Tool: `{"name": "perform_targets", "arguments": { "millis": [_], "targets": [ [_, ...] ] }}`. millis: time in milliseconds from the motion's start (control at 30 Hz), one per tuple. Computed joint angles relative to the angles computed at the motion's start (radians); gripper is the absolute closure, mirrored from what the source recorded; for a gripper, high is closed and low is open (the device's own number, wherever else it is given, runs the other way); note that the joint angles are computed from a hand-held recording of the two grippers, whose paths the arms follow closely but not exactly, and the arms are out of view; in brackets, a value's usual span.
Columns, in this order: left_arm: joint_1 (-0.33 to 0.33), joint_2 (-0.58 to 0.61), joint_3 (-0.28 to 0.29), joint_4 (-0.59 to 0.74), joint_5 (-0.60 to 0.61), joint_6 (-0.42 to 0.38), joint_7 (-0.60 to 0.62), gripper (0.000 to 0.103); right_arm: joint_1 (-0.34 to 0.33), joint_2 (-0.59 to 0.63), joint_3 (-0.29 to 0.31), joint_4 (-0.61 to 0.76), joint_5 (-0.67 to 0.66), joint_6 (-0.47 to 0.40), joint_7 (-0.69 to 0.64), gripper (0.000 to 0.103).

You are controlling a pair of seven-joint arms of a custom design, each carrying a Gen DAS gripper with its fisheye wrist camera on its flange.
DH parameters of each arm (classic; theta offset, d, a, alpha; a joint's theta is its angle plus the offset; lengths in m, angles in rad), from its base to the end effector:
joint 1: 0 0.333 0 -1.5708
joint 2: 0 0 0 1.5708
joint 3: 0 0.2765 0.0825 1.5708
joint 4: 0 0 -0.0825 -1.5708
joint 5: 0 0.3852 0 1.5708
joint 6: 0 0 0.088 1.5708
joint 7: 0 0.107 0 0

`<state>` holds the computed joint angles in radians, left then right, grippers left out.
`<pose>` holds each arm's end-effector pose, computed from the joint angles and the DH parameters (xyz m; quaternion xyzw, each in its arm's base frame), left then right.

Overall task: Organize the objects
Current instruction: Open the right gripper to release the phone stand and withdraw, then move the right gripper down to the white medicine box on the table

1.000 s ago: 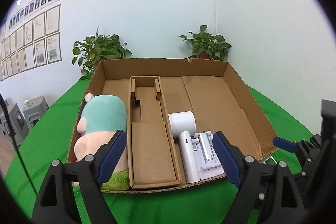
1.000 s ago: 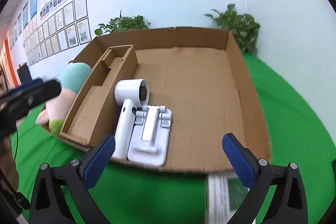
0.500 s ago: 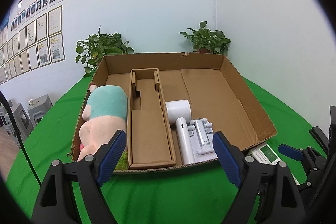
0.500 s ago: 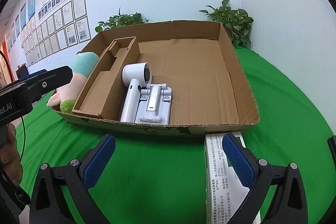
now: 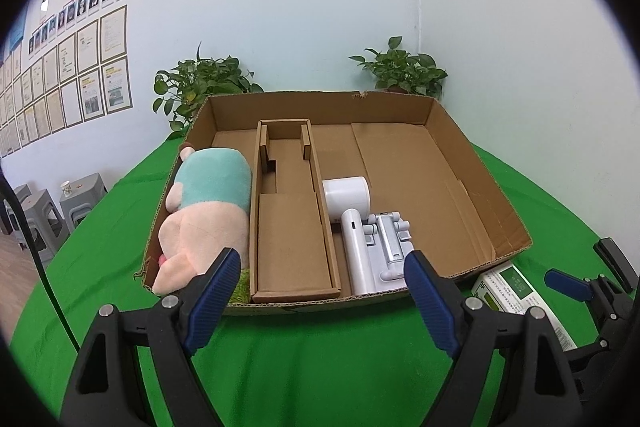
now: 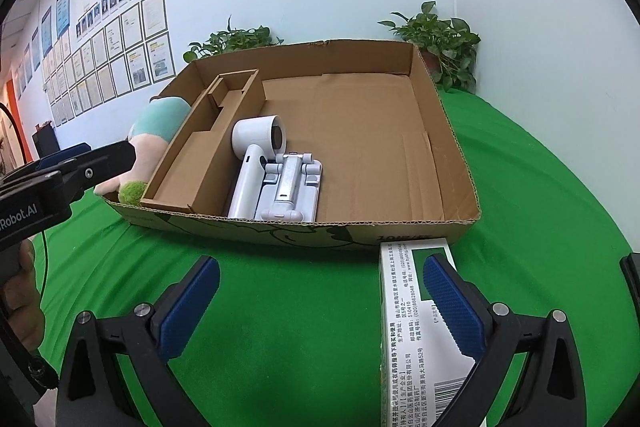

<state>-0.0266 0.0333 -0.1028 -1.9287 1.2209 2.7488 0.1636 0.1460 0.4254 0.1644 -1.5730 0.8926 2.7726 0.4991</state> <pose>0.5971 -0.1153 0.4985 -0.6903 0.5107 -0.3079 0.4097 0.6858 0.1662 0.4375 -0.7868 0.4065 -0.1802 0.4281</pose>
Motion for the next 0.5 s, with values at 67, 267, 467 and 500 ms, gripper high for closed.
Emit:
{"name": "perform_targets", "arguments": {
  "millis": [67,267,467,500],
  "targets": [
    [0.0,-0.005,0.0,-0.006,0.011,-0.007,-0.019,0.02,-0.002,-0.004,0.002,-0.006,0.004,-0.004,-0.009,0.001],
    [0.016,-0.008,0.004,-0.028,-0.052,0.036,0.026,0.089,-0.014,-0.019,0.005,-0.025,0.04,-0.039,-0.034,0.019],
    [-0.004,0.009,-0.008,-0.006,-0.066,-0.07,0.055,0.044,-0.001,-0.023,-0.012,-0.045,0.007,-0.024,-0.023,0.069],
    [-0.006,0.01,-0.007,-0.005,-0.07,-0.077,0.053,0.013,-0.004,-0.024,-0.011,-0.046,0.007,-0.032,-0.027,0.068]
  ]
}}
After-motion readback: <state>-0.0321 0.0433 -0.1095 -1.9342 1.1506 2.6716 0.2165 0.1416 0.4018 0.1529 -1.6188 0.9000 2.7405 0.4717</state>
